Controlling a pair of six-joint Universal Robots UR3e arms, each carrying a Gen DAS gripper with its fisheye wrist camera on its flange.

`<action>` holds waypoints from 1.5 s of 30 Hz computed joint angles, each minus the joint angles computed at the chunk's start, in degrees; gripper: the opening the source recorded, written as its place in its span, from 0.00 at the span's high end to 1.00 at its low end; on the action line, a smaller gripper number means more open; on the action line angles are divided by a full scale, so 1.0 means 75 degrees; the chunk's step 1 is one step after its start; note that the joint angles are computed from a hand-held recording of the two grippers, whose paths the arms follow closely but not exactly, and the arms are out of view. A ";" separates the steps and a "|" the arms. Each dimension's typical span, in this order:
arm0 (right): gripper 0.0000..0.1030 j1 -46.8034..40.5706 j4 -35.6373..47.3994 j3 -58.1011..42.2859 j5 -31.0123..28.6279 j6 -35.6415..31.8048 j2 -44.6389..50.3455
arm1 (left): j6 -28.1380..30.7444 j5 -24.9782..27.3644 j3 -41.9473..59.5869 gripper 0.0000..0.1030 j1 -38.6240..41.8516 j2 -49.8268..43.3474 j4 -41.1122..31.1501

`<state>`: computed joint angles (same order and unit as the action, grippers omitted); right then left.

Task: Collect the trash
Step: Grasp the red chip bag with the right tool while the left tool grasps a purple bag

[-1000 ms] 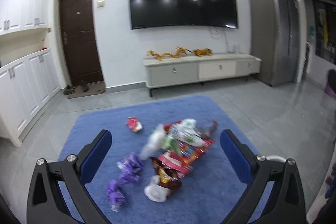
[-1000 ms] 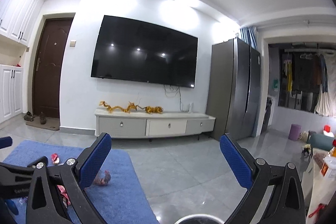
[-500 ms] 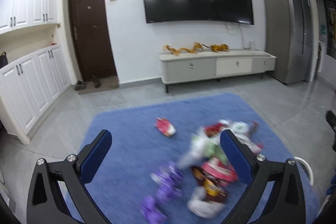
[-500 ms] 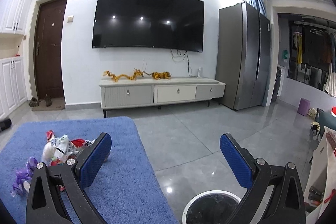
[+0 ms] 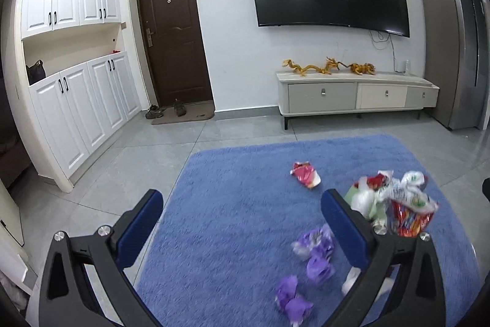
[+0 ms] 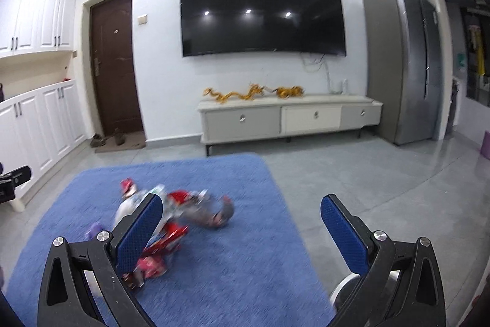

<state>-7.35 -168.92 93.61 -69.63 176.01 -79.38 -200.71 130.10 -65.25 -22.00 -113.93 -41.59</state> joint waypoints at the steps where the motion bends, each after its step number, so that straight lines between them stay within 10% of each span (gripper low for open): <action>1: 0.00 -0.0008 0.0254 -0.0015 0.0060 -0.0109 -0.0130 | -0.0062 -0.0092 -0.0342 0.00 -0.0005 0.0191 0.0164; 20: 0.00 0.0721 0.2342 -0.0012 -0.0339 -0.0654 -0.0748 | 0.0374 -0.2749 -0.3309 0.00 0.0602 0.0985 0.1257; 39: 0.08 0.0830 0.4260 -0.3309 0.0443 -0.0354 0.2229 | 0.0419 -0.4559 -0.3586 0.60 0.1115 0.0838 0.0955; 45: 0.44 0.0620 0.5093 -0.3744 0.1298 -0.0547 0.2644 | 0.0283 -0.4862 -0.3964 0.70 0.1206 0.1115 0.1213</action>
